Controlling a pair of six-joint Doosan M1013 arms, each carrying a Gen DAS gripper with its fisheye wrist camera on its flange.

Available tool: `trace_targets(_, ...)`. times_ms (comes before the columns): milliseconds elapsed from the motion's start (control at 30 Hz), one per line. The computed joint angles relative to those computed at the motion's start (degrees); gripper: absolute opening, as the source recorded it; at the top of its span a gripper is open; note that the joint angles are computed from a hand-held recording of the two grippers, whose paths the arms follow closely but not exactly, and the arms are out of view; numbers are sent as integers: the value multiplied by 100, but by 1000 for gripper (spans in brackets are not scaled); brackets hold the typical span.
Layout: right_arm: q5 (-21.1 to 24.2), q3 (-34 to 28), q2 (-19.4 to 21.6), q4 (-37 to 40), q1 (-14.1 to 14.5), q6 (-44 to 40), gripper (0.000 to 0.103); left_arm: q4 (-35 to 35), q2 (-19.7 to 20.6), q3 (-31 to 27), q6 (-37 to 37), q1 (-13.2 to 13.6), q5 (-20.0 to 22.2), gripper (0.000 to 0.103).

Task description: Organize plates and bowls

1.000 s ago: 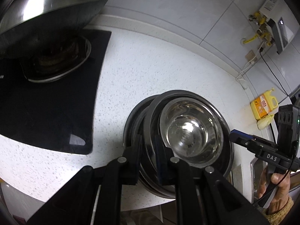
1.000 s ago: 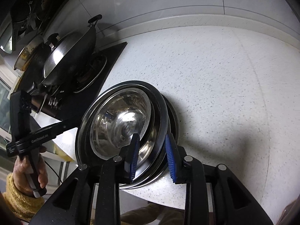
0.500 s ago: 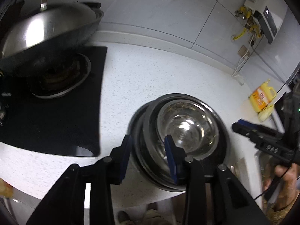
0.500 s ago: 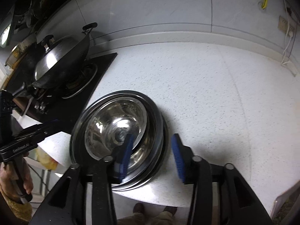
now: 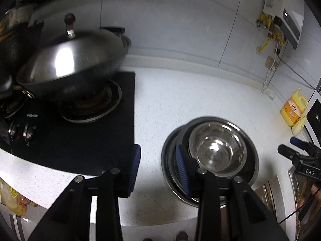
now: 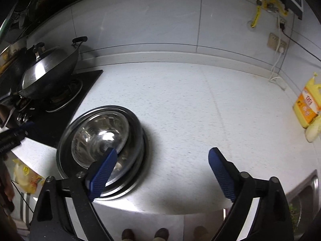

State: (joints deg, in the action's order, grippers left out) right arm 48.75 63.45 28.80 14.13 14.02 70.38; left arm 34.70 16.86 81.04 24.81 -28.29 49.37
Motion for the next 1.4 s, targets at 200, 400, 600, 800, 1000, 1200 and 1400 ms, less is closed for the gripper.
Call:
trace_targets(200, -223, 193, -170, 335, -220, -329, 101, 772, -163, 81, -559, -211, 318, 35)
trace_targets(400, -207, 245, -211, 815, -556, -717, 101, 1080, -237, 82, -1264, -455, 460, 35)
trace_targets(600, -59, 235, -206, 1450, -843, -1460, 101, 1256, 7, -337, -1212, -826, 1158, 35)
trace_targets(800, -113, 392, -320, 1795, -1056, -1735, 101, 1163, 217, -697, -784, -977, 1217, 35)
trace_targets(1000, -307, 616, -508, 1494, -1141, -1259, 101, 1204, 185, -596, -594, -1017, 786, 35)
trace_targets(1200, -381, 971, -839, 1063, -1101, -945, 101, 1271, 63, -350, -431, -1079, 291, 35)
trace_targets(1400, -572, 1222, -1081, 603, -1074, -564, 101, 1399, 19, -299, -465, -1158, 287, 35)
